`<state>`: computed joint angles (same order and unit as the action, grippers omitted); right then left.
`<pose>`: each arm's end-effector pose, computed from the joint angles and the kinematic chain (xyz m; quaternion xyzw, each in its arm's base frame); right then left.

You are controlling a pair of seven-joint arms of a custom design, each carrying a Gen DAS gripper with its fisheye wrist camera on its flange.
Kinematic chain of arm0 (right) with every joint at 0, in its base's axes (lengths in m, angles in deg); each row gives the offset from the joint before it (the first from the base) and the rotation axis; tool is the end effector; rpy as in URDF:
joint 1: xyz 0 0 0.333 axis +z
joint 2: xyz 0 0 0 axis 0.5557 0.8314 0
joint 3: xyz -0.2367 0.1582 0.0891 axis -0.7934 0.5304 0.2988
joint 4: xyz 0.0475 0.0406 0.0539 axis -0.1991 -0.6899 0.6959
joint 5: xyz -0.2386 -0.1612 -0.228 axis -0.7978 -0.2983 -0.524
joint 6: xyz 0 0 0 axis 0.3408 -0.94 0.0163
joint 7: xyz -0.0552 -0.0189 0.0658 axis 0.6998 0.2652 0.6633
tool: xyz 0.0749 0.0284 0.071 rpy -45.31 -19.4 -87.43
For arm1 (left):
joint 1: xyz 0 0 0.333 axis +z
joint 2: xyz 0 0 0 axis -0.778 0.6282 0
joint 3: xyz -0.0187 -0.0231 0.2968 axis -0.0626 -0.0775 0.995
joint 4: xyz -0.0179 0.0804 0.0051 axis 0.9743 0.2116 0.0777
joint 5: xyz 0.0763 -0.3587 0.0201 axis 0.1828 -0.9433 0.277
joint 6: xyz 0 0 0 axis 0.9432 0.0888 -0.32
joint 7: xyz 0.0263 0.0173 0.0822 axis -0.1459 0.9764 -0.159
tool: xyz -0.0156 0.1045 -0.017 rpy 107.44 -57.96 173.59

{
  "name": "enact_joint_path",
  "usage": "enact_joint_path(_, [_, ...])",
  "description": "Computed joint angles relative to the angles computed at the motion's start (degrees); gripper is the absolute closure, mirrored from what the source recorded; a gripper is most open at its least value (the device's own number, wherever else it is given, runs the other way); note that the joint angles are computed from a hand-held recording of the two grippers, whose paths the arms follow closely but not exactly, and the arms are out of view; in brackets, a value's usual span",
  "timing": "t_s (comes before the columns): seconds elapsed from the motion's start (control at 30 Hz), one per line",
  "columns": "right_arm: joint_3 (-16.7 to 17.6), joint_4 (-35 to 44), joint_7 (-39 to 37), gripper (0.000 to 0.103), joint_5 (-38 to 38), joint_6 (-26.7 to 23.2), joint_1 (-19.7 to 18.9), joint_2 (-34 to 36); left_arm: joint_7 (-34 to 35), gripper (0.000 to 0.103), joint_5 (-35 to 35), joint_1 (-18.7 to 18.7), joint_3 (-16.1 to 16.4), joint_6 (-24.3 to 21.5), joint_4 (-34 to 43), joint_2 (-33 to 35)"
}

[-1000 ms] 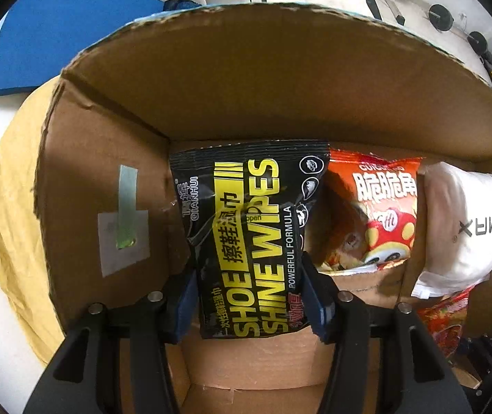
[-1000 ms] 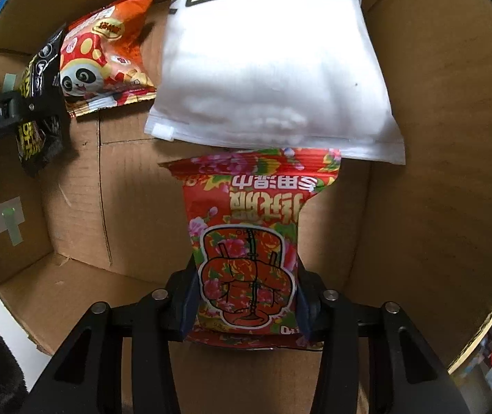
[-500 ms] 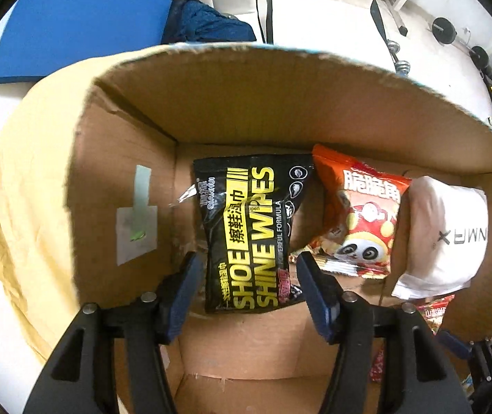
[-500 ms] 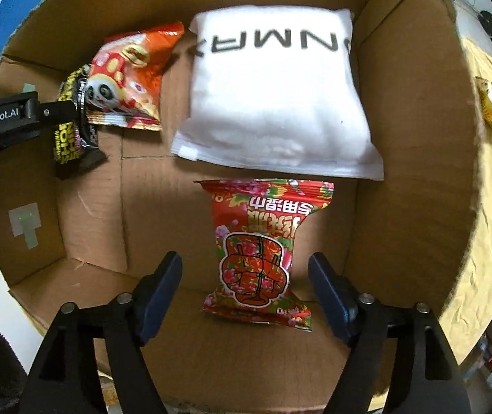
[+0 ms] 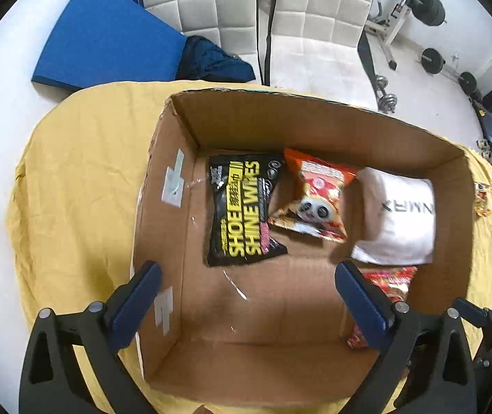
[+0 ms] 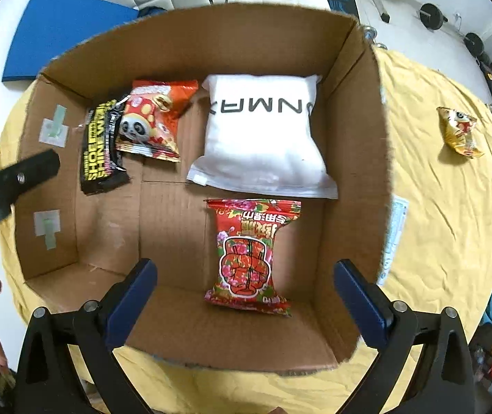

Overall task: Organize soft objects
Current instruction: 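Withdraw both grippers from the box toward the remaining items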

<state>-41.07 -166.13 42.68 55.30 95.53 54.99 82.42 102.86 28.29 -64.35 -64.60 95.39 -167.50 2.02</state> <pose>0.5255 0.2658 0.4982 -0.7596 0.6499 0.0167 0.0169 0.4751 -0.2347 0.6042 -0.7612 0.6422 -0.0672 0.0608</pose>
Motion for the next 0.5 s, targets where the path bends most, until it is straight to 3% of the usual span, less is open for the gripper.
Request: enact_joint_path(0.5, [0.1, -10.4, -3.3, 0.000, 3.2, 3.7, -1.2, -16.7, -7.5, 0.000, 4.9, -3.1, -4.0, -1.8, 0.2, -9.0])
